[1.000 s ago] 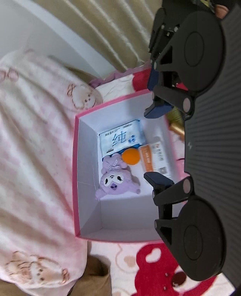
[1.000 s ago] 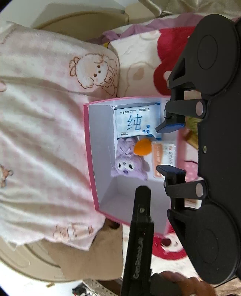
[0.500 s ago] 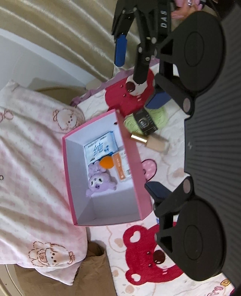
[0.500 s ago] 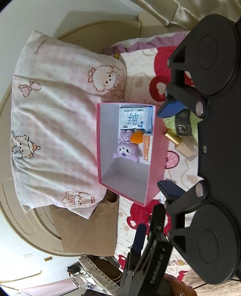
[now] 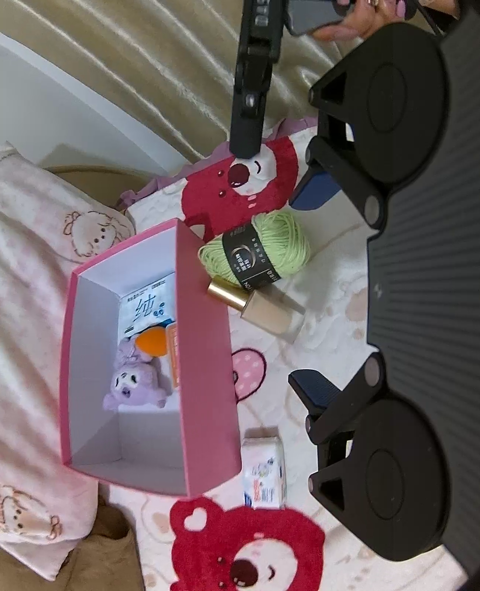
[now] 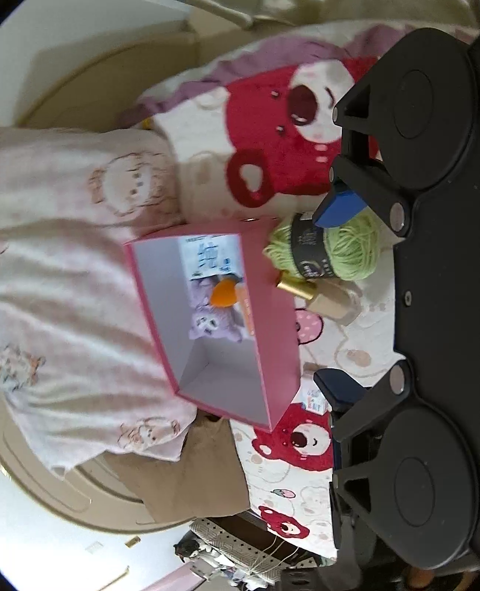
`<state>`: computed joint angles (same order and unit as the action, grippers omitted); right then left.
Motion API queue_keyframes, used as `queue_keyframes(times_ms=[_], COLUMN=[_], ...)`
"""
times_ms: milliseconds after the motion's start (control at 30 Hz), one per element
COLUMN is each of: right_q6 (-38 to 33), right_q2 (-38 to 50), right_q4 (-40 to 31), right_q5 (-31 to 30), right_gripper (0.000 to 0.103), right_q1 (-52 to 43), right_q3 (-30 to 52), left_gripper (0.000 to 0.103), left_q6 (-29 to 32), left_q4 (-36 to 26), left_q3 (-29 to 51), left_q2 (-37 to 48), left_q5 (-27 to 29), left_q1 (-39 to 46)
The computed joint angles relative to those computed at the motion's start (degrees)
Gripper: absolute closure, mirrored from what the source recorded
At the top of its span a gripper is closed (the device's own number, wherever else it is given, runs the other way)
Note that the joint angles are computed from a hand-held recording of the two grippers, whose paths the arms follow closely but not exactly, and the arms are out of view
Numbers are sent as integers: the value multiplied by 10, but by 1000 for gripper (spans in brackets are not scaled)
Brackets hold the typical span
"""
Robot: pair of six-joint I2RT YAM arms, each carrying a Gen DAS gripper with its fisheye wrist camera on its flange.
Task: Organize objects
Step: 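Move the right gripper to the green yarn ball and close on it, then lift the yarn ball with the right gripper toward the pink box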
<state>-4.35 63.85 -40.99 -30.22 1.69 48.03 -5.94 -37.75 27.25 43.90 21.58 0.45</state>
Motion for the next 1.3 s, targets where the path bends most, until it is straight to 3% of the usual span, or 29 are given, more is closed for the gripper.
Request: queue_keyframes(times_ms=[167,300,400,533,700,800,867,933,1033,1133,1233,1300], right_q6=[14,83,82,95,93,93,111,126,118,118,89,77], right_q2=[75,128,167,218,253,274,285,297,296,292,278,266], right_q4=[79,186,206,232,248,289,329,356,350,345,330,317], right_q5=[13,25,10,-72,-90,-157,-159,-161,-131,-130,-129,-138], right_gripper=[16,16,17,17,17,17,17,17,33,42,45,45], right_q1=[0,-17,-46,-93,-87,-100,-94,-89,-79,-80,-84,-88], right_q3=[-34,-90,-98,-105,-92,-95,-97,-101,-99,-99,-102,-107], left_gripper=[11,11,12,14,16,26,40,41,43,49,55,57], left_q6=[-34,-41,-42,-101,-156,-168,-162,-163,-174,-194,-201,-190], left_q4=[124,255,364,491,634,663,656,650,665,670,640,570], left_q3=[-57,-103,-129,-148,-173,-167,-155,-146,-146,-147,-149,-146], left_q2=[31,97,173,275,345,375,389,396,405,410,382,327], left_q5=[-6,3,-24,1,-27,-25,-36,-66,-84,-95,-93,-93], left_q1=[-49,-86,-121,-126,-163,-174,-188,-210,-224,-233,-234,-237])
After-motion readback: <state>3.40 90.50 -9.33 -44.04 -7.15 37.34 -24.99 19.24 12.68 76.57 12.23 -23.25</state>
